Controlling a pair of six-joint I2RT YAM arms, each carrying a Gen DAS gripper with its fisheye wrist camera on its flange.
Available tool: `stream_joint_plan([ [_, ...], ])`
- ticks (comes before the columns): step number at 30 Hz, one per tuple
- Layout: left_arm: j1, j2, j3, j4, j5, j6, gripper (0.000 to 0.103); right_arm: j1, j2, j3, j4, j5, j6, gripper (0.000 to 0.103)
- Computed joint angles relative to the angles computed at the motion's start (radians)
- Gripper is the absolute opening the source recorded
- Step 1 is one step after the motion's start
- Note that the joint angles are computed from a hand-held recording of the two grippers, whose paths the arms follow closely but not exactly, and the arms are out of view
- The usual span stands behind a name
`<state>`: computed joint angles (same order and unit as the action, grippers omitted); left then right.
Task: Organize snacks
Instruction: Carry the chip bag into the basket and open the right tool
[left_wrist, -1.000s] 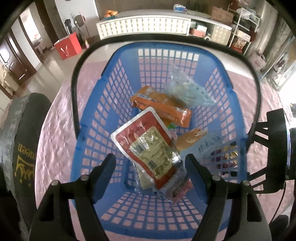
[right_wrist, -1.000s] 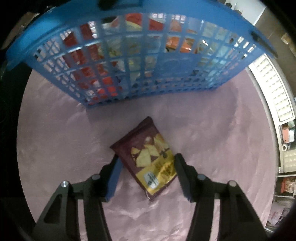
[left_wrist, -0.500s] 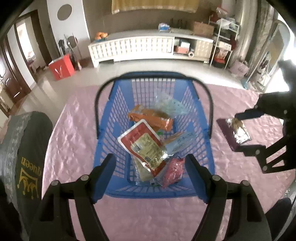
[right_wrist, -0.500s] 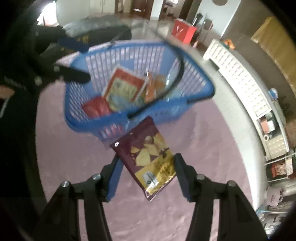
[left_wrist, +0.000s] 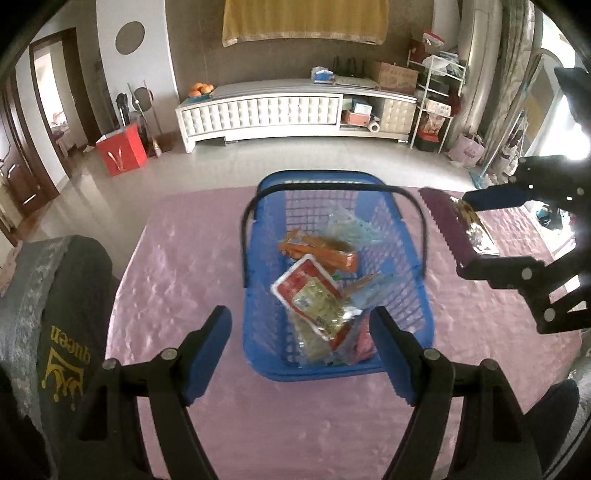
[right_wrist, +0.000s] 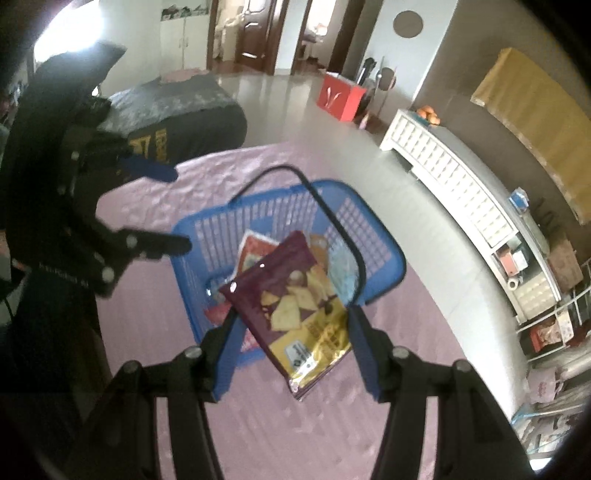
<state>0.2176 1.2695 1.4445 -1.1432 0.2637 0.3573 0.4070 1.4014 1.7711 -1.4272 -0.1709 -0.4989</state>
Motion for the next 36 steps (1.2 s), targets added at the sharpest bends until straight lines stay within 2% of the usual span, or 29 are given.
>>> stream_joint_plan([
  [6,0.077,0.027,-0.028,0.051,0.033,0.073,0.075,0.072,0.036,-0.018,0.073,0.017,0.148,0.060],
  [14,0.133,0.106,-0.031,0.097,0.085,0.092,0.075,0.143,0.100,-0.071,0.134,0.072,0.296,0.060],
  [23,0.124,0.128,-0.064,0.123,0.068,0.093,0.075,0.161,0.199,-0.110,0.188,0.047,0.355,0.060],
  [28,0.132,0.137,-0.057,0.131,0.070,0.084,0.075,0.214,0.199,-0.157,0.218,0.146,0.385,0.060],
  [36,0.166,0.105,-0.068,0.120,0.091,0.109,0.075,0.207,0.162,-0.183,0.199,0.113,0.406,0.066],
])
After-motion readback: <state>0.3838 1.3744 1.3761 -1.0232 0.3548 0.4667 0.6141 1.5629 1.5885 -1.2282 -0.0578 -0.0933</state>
